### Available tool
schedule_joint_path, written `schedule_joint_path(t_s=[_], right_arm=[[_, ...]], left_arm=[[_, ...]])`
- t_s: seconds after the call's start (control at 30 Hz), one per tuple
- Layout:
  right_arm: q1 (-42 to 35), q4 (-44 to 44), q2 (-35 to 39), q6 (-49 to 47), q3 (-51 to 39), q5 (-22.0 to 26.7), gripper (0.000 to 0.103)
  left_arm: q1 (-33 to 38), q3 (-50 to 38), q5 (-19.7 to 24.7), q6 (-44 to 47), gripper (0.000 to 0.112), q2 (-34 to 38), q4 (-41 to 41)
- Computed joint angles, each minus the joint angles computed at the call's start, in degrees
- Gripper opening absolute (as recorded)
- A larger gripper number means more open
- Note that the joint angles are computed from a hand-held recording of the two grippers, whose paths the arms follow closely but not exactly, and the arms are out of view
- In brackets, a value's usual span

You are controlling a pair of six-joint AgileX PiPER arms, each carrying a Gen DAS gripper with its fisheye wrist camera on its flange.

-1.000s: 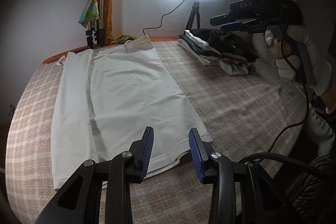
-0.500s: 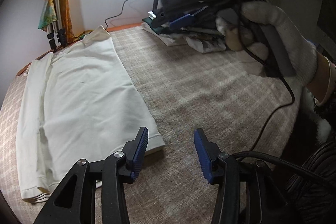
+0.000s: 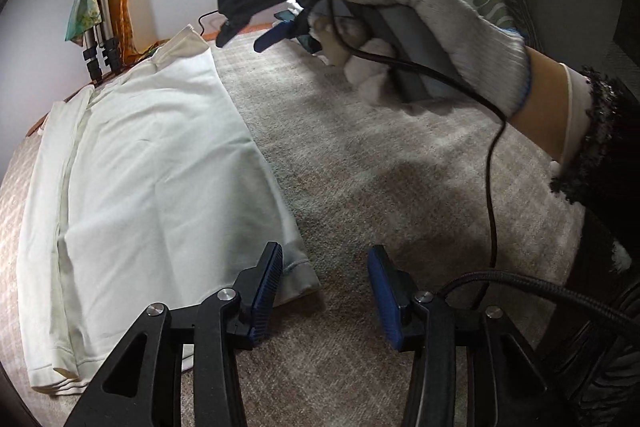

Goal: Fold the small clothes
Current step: 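Grasp the other side's hem corner with the left tool while the right tool grasps near the handle, then fold the other long side over the first fold with both tools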

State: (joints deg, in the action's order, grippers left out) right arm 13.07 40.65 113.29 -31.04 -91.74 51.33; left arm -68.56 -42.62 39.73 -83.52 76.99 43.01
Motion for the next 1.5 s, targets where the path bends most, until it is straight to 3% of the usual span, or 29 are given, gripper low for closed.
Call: schedule_joint_path(t_s=[0.07,0.33,0.57,0.8,0.87,0.9,0.93,1.0,1.07,1.13,1.17,1.2,1.33,1.5], right_arm=[[1.0,0.0,2.1,1.0,-2.5,-0.7,0.050],[3.8,-4.3,9.3,6.4,-11.8,-1.7,0.050],[5.4,-8.0,13.1,9.5,-16.9,-2.1,0.050],[5.5,-6.9,15.7,10.1,-20.1,-1.8,0.050],[5.9,-7.1,16.2,10.0,-20.8,-1.8,0.040],[6.1,-7.4,16.5,10.1,-21.3,-1.6,0.036],[6.2,-7.4,16.7,10.2,-21.6,-1.4,0.029],[6.4,-6.7,16.9,10.0,-21.6,-1.5,0.024],[6.3,-5.4,17.3,9.5,-22.0,-0.7,0.008],[6.1,-4.5,17.6,10.0,-22.0,-0.4,0.007],[6.1,-4.5,17.6,10.4,-21.9,-0.4,0.006],[5.9,-4.3,17.4,10.6,-21.5,-0.4,0.005],[5.1,-2.9,15.9,11.8,-20.7,-0.1,0.003],[5.5,-3.6,14.7,14.4,-21.7,0.5,0.002]], left_arm=[[0.9,0.3,-0.6,0.4,0.034,0.1,-0.3],[6.1,4.7,-7.8,-0.9,0.004,-3.8,-1.2],[7.0,5.1,-10.6,-1.8,0.002,-5.4,-0.7],[5.8,4.0,-8.3,-0.9,0.002,-4.7,-1.1],[5.9,3.4,-7.4,0.9,0.012,-4.0,-2.7],[5.8,3.0,-6.6,1.5,0.030,-3.5,-3.5],[5.5,2.7,-6.2,1.0,0.035,-2.9,-3.4],[5.1,2.6,-6.0,0.5,0.035,-2.5,-2.4],[4.9,2.2,-6.0,1.0,0.031,-1.6,-1.4],[5.2,2.1,-6.5,1.1,0.016,-0.7,-0.4],[5.4,1.9,-6.7,1.1,0.014,-0.5,-0.3],[6.5,2.5,-8.5,1.9,0.003,-1.1,-1.0],[10.8,5.9,-14.9,3.0,0.002,-5.7,-4.9],[13.2,8.5,-16.3,4.5,0.002,-12.9,-8.6]])
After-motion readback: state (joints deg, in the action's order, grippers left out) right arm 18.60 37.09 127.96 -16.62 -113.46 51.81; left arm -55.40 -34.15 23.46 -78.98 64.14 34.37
